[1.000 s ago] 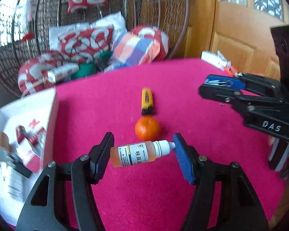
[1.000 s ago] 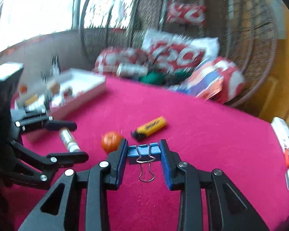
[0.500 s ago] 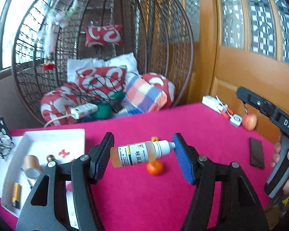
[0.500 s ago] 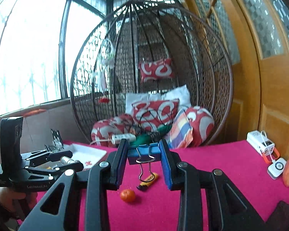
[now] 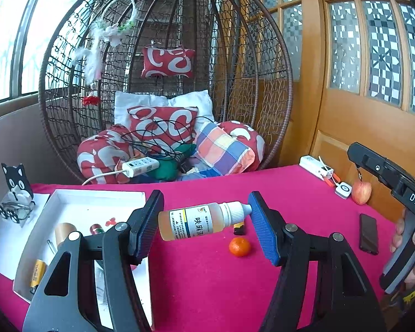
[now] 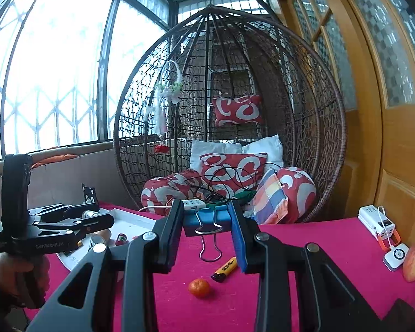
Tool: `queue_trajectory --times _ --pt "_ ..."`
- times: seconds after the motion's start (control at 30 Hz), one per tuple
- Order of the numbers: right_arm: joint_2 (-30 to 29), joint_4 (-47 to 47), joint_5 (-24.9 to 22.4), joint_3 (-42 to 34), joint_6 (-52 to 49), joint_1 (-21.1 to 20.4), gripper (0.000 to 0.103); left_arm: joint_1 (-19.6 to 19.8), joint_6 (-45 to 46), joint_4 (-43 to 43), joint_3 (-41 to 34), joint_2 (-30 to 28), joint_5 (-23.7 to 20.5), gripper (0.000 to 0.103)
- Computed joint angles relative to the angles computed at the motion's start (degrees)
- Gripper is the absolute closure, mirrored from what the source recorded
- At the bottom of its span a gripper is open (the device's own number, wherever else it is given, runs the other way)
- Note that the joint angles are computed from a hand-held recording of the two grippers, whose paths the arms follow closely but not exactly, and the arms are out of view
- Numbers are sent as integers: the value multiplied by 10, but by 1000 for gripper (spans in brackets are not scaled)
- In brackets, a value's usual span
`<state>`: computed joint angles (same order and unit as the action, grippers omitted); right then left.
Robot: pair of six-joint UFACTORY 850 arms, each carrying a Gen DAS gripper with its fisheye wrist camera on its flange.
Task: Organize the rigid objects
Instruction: 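Carry dropper bottle and binder clip over the white tray and open both grippers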
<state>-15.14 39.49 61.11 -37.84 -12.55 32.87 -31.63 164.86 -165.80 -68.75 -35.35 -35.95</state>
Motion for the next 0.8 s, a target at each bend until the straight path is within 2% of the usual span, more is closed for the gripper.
queue_trajectory --times 0.8 --pt "-56 12 -62 -103 -87 33 71 65 -61 37 45 24 -42 40"
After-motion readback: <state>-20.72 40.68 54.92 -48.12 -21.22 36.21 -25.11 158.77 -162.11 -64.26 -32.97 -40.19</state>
